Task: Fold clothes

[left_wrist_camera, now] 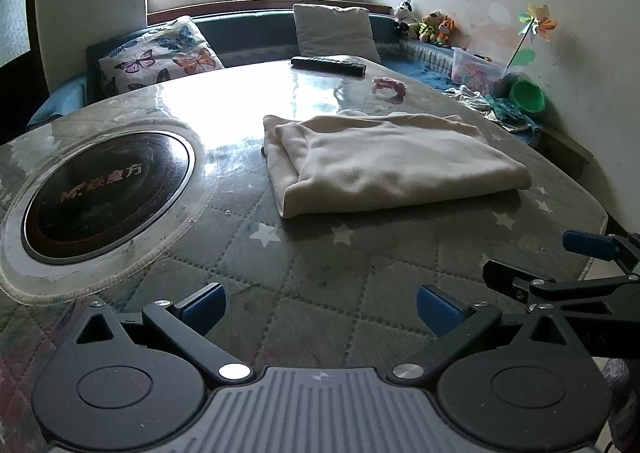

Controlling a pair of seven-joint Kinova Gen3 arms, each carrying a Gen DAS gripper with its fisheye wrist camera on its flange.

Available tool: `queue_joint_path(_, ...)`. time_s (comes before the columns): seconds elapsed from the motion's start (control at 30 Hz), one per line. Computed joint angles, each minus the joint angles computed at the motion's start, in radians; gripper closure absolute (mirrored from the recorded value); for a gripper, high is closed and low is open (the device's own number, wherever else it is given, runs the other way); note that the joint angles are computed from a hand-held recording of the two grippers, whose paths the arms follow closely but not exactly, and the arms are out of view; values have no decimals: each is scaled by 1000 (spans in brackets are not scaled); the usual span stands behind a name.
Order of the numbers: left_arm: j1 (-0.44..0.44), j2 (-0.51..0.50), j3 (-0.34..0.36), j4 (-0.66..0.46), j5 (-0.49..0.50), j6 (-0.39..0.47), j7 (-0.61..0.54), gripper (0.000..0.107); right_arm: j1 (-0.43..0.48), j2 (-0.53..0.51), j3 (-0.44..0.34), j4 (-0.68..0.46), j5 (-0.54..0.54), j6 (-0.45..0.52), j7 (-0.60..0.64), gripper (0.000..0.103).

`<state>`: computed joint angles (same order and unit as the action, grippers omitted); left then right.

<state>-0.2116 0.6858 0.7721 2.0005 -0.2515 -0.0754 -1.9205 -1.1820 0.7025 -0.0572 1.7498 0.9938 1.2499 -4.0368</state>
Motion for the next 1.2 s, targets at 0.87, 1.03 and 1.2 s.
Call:
queue_joint_path(0.87,4,-22,-13,32,-57,-35,50,4,-14,6,-1,-11,-11,15,-4,0)
queue_joint_path(1.03,18,-24,-25,21,-61,-31,54,4,-5,4,0,-8,-6,5,5,0)
queue_joint_path(1.2,41,-22,-47,0,-56,-21,51,4,8,2,4,-2,6,-12,11,0)
